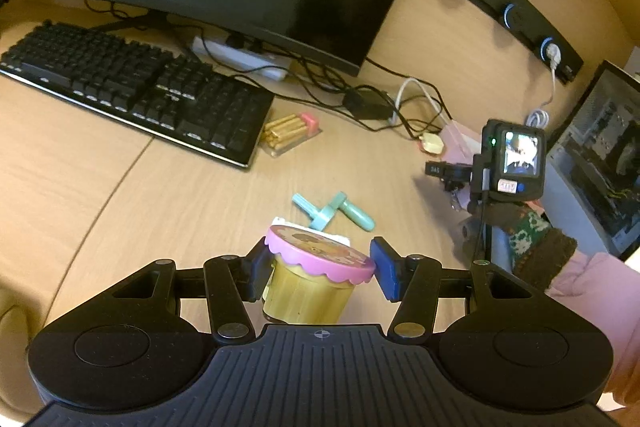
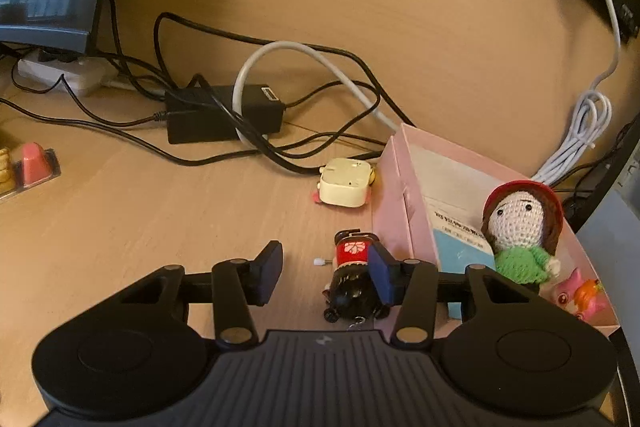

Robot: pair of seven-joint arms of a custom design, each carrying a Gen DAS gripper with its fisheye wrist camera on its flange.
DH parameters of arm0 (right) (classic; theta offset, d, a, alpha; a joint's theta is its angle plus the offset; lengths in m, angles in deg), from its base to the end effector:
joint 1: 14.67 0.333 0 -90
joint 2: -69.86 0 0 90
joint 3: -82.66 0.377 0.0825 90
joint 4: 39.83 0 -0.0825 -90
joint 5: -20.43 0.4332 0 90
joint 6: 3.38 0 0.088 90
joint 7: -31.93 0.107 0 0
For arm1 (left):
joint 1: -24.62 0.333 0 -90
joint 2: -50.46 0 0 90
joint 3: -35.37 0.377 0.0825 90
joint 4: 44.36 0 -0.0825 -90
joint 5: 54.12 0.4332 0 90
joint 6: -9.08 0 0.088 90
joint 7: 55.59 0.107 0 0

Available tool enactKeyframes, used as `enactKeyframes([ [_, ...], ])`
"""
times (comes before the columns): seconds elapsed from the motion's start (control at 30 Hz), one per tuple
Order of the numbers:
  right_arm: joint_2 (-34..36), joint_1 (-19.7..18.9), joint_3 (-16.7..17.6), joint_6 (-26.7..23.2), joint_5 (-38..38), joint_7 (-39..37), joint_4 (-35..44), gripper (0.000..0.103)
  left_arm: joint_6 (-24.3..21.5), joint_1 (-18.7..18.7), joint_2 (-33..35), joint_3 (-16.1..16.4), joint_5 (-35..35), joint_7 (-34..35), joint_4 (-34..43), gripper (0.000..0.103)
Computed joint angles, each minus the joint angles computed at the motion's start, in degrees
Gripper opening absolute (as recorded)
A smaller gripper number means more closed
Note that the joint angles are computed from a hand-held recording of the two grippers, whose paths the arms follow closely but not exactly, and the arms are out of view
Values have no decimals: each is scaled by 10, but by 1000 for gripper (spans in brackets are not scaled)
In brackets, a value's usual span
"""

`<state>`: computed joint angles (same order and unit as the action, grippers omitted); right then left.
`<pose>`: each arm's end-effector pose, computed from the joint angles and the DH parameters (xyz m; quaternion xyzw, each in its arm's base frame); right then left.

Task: Organize objects
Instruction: 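Grasp the black-red keychain figure with the right tool while the left tool holds the cupcake, then carry the cupcake with the left tool while the right tool carries the keychain figure to the box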

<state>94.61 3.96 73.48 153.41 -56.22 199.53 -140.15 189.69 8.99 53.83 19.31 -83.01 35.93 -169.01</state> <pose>0.7290 0.1746 0.3913 -0.6236 0.6303 -0.4206 0.1923 0.5584 -0.2906 0.4995 -0.6131 0.6539 -0.4286 0.1136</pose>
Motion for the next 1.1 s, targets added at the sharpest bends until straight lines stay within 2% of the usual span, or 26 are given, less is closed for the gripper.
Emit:
enactKeyframes([
  [0.13, -23, -17, 17, 30, 60, -37, -26, 47, -29, 34, 20, -49, -143, 147, 34, 57],
  [0.2, -64, -39, 36, 72, 130, -79, -80, 47, -42, 47, 36, -71, -223, 234, 61, 57],
  [0.23, -88, -67, 60, 106, 187, -124, -115, 47, -48, 47, 45, -74, -246, 260, 73, 57],
  [0.27, -114, -78, 65, 146, 204, -130, -154, 47, -56, 44, 55, -73, -256, 276, 86, 57],
  [0.3, -135, -70, 52, 164, 181, -105, -178, 47, -60, 36, 64, -67, -248, 274, 98, 57],
  [0.37, -173, -22, 2, 151, 52, 7, -206, 52, -70, 16, 81, -50, -205, 245, 117, 57],
  [0.43, -186, -30, 8, 151, 19, 53, -222, 55, -86, 4, 100, -41, -164, 221, 139, 57],
  [0.53, -183, -50, 29, 156, 22, 63, -230, 55, -112, -6, 116, -37, -117, 200, 162, 57],
  [0.7, -142, -66, 38, 172, -75, 149, -194, 55, -160, -71, 126, 35, 62, 43, 182, 57],
  [0.8, -120, -83, 44, 189, -25, 89, -184, 54, -180, -76, 126, 40, 121, -8, 188, 57],
  [0.83, -118, -77, 35, 196, -44, 102, -181, 54, -182, -77, 126, 39, 137, -19, 189, 57],
  [0.93, -123, -85, 29, 231, -31, 67, -192, 41, -188, -78, 128, 37, 171, -48, 194, 57],
  [1.0, -132, -98, 36, 246, 28, -9, -212, 31, -192, -80, 135, 33, 187, -60, 206, 57],
  [1.1, -160, -84, 13, 240, 14, -6, -238, 29, -198, -78, 148, 18, 192, -52, 226, 57],
])
